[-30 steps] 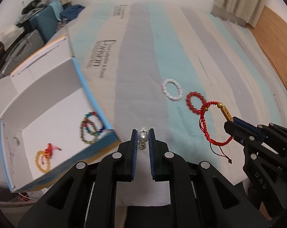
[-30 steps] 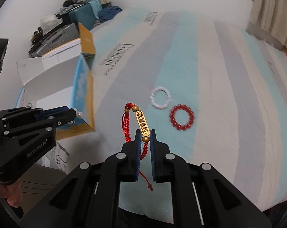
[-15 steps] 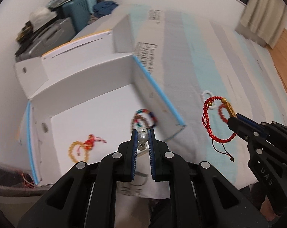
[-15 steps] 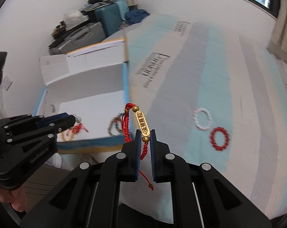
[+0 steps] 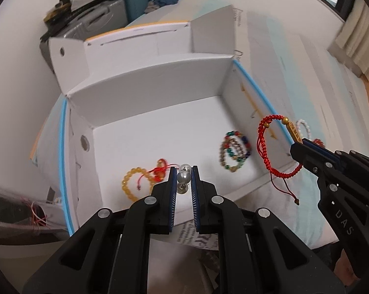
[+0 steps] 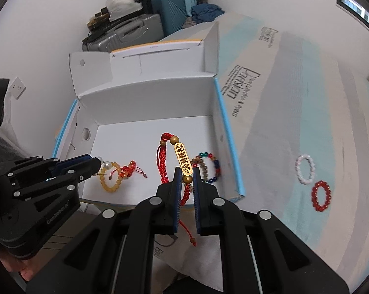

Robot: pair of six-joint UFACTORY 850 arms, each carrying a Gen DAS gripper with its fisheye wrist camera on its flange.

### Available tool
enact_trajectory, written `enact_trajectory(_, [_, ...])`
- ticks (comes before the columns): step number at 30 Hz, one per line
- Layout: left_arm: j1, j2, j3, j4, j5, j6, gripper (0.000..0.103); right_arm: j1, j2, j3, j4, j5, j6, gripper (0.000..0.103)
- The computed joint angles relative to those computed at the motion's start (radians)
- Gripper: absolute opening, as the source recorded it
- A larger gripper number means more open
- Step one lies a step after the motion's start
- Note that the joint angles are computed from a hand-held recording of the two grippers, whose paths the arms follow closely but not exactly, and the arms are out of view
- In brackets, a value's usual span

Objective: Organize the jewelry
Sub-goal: 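Lift both held items and carry them over the open white box, then open both tools to drop the cord bracelet and pearl strand into the box, then move both tools back over the white pearl and red bead bracelets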

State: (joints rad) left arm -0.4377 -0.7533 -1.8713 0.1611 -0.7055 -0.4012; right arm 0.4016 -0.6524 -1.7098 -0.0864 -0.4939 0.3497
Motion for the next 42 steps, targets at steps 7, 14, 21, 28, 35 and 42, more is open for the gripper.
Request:
enact_trajectory(7, [0.034, -0.019, 0.006, -0.029, -0.004, 0.011, 0.011, 0.008, -0.095, -0.107, 0.022, -0.061, -0.019, 0.008])
enact_trajectory(14, [0.067, -0.079, -0.044, -0.078, -0.048, 0.035, 0.011, 0.002, -0.217, -0.268, 0.074, -0.187, -0.062, 0.008])
enact_trajectory(21, [0.080, -0.147, -0.106, -0.106, -0.107, 0.044, 0.011, -0.004, -0.360, -0.456, 0.088, -0.347, -0.065, 0.008])
enact_trajectory(28, [0.084, -0.198, -0.162, -0.118, -0.157, 0.056, 0.011, -0.011, -0.444, -0.562, 0.102, -0.432, -0.064, 0.009])
enact_trajectory(35, [0.080, -0.211, -0.180, -0.106, -0.164, 0.045, 0.011, -0.012, -0.454, -0.574, 0.107, -0.437, -0.062, 0.011])
enact_trajectory(42, [0.072, -0.183, -0.140, -0.064, -0.123, 0.010, 0.041, -0.008, -0.409, -0.515, 0.111, -0.390, -0.065, 0.048])
